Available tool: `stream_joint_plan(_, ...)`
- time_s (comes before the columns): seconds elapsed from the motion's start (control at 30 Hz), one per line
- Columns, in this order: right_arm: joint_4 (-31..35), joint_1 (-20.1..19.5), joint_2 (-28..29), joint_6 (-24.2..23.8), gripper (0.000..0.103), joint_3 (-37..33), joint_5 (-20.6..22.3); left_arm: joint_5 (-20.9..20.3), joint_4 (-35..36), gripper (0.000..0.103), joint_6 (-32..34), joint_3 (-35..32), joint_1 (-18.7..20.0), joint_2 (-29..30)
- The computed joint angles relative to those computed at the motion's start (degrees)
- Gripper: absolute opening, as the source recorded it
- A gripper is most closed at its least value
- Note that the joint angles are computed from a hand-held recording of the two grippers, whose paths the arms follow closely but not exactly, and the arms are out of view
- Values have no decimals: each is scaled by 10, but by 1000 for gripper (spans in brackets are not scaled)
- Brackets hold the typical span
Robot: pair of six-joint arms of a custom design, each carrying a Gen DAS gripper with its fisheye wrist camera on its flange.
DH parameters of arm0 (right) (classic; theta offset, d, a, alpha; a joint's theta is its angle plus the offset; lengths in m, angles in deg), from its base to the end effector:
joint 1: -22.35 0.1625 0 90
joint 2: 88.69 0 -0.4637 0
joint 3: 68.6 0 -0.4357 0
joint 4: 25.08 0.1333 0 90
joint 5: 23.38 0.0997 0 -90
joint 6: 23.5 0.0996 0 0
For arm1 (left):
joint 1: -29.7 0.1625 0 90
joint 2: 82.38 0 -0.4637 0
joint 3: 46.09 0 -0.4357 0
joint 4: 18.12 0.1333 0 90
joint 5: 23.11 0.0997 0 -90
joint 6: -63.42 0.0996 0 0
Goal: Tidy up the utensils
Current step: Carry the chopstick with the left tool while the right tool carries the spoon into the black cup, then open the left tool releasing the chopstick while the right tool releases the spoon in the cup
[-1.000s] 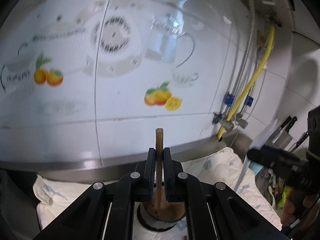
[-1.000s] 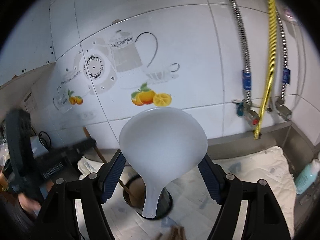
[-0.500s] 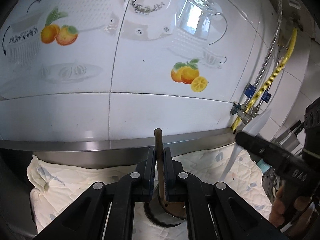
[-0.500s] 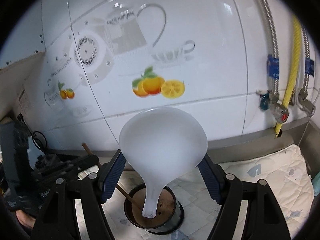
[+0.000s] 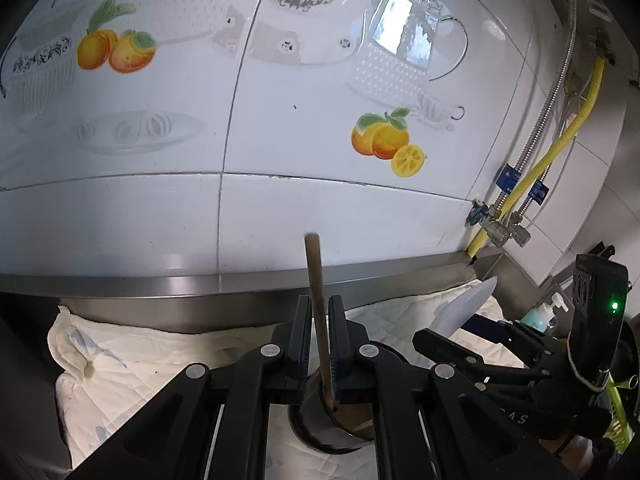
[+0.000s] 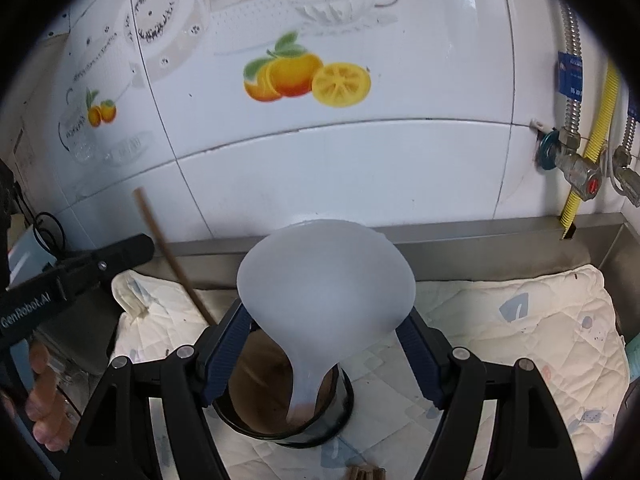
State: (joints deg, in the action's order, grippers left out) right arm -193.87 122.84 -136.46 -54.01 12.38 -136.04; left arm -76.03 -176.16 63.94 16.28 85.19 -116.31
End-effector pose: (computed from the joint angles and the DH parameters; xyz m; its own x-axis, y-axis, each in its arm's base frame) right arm 0.2411 -0.7808 0.2741 -0.7602 -0.2610 0.5949 -0.5959 0.6450 -0.4784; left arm -0.3479 -0.8473 0.2162 -0.8711 0.1411 -0.4703 0.4445 0.6337 -0.6332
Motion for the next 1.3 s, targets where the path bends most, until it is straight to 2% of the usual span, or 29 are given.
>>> stream_joint_plan(0.17, 12, -2, -2, 8, 82, -2, -2, 5, 1, 12, -7, 3, -2, -2)
stream_joint_plan(0.3, 0, -2, -8, -2, 87, 6, 1, 5, 8, 14, -13, 11, -6, -8)
stream_joint_plan(0.47, -3, -2, -23, -7, 87, 21, 14, 17, 10, 15, -25, 36, -14, -23)
stream_joint_plan(0.77, -7, -9, -89, -21, 87, 97, 32, 39, 9, 16, -47, 116, -37, -61)
stream_joint_plan(1.0, -5, -24, -138, -22, 87, 164, 22, 54, 4, 16, -74, 195, -60, -86)
stream_joint_plan(1.3, -5, -47, -194, -29, 80, 245, 11, 34, 21, 15, -145, 270, -76, -89)
